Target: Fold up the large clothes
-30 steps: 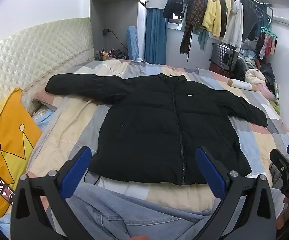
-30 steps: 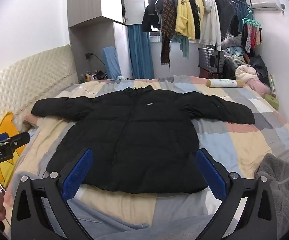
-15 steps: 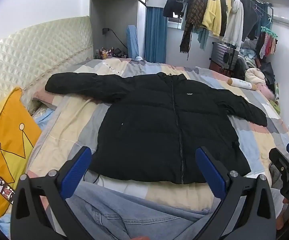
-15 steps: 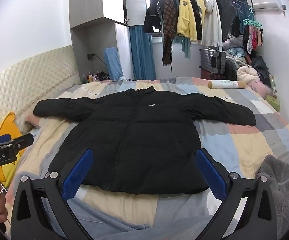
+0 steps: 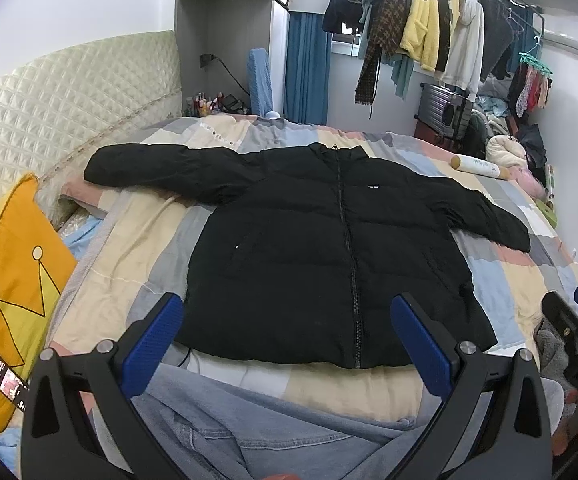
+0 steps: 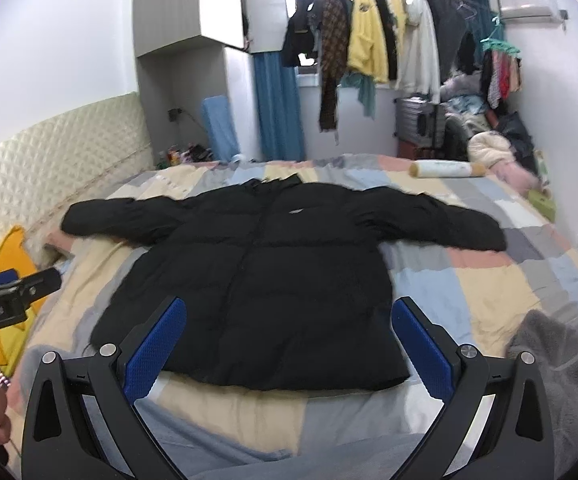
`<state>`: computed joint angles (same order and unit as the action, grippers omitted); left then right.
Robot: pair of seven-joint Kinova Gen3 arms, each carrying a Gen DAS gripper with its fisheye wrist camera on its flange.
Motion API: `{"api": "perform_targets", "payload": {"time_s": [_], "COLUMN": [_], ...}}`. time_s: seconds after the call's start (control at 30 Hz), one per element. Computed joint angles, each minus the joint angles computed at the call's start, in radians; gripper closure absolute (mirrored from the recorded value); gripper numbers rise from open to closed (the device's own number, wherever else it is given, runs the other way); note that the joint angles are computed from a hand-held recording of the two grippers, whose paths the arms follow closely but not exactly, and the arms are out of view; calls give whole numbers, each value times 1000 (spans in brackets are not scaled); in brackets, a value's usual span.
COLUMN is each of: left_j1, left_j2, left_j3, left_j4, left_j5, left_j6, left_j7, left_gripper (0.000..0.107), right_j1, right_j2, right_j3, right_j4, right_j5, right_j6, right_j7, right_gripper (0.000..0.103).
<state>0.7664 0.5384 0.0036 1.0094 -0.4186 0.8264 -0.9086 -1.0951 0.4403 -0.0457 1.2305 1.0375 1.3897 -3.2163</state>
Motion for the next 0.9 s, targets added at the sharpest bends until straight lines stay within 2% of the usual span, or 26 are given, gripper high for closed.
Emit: {"api": "perform_targets", "payload": {"time_s": [0.33,0.9], "left_j1": [0,5], "left_j2": [7,21], "left_j3": [3,0], "left_j4": [-26,-51], "left_j5": [11,19], "left_j6": [15,31], "left_j7": [-15,-18], "left_gripper": [5,5], "right_j1": [16,10], "right_j2": [-18,-9], "right_j3": [-12,-9], "right_j4": [39,30], "right_j5": [-15,-17], "right_j6": [-34,-31], "right_j7": [-31,-29], "right_gripper": [0,0]}}
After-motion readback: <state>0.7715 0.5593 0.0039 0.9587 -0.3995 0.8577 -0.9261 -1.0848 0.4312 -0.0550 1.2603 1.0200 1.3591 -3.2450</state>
